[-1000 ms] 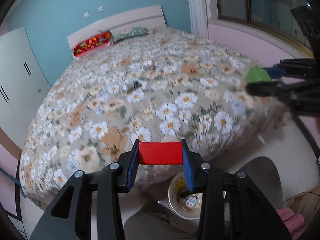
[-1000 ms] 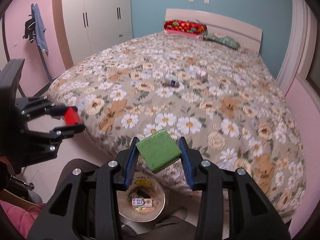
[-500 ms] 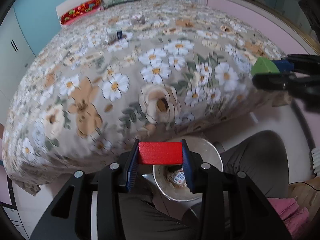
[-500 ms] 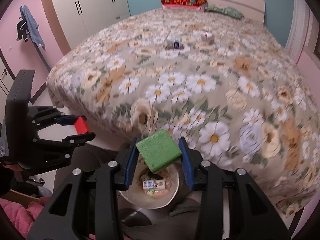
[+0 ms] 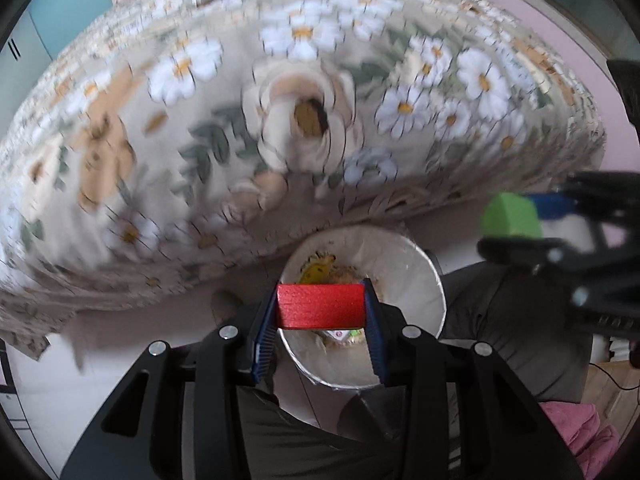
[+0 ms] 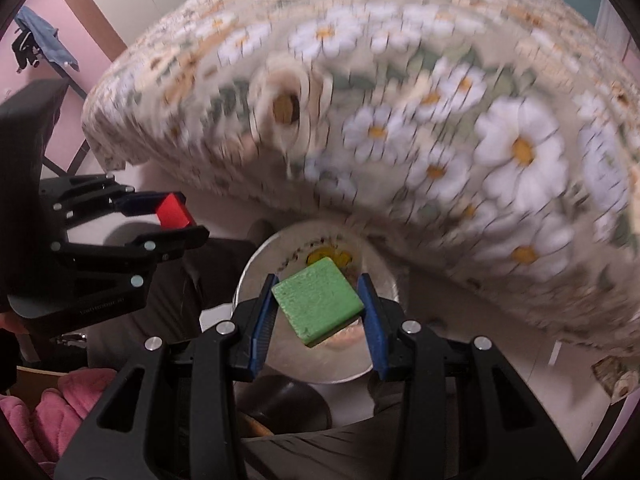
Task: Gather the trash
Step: 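Open left gripper to drop red block while right drops green sponge into bin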
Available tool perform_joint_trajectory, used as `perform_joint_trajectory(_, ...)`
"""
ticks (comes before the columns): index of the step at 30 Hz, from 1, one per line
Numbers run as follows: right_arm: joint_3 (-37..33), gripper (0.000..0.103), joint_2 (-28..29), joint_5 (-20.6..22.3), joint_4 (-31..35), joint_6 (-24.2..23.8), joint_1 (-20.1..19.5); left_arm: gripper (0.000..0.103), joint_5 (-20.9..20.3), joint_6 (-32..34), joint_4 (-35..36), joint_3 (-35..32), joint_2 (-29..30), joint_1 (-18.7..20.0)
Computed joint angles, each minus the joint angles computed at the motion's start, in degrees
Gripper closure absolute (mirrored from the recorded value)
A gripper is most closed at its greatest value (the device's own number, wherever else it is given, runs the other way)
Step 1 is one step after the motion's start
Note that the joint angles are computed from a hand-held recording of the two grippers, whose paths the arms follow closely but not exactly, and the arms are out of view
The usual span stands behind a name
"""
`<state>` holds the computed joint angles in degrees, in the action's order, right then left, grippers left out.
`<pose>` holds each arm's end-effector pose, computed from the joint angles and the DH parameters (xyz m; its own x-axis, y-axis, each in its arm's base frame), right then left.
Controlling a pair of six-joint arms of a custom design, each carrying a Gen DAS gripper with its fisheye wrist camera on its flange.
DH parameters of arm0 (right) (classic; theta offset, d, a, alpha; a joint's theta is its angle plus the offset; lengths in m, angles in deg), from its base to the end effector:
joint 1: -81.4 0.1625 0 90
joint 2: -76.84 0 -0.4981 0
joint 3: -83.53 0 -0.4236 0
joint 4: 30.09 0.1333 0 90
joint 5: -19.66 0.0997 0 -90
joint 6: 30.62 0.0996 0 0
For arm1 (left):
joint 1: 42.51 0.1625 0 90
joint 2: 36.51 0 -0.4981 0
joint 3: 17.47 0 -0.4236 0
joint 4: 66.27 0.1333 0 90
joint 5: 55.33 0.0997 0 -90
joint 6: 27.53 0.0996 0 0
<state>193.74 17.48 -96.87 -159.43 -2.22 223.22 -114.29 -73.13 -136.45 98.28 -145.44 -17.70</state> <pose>0.5275 -0.3018 0.1553 -0.7912 -0.3790 0.4799 -0.4478 0.8935 -0.0326 -0.2038 -0.2976 0.4624 -0.6844 0.3441 -0.6428 0.4607 0.8874 -0.0156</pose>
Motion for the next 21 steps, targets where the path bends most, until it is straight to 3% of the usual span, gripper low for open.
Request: perform_joint_trajectory(21, 6.3, 0.061, 8.5, 6.9, -3.7, 1.6, -7.6, 0.062, -6.8, 4.0, -10.2, 9.6, 2.6, 13.6)
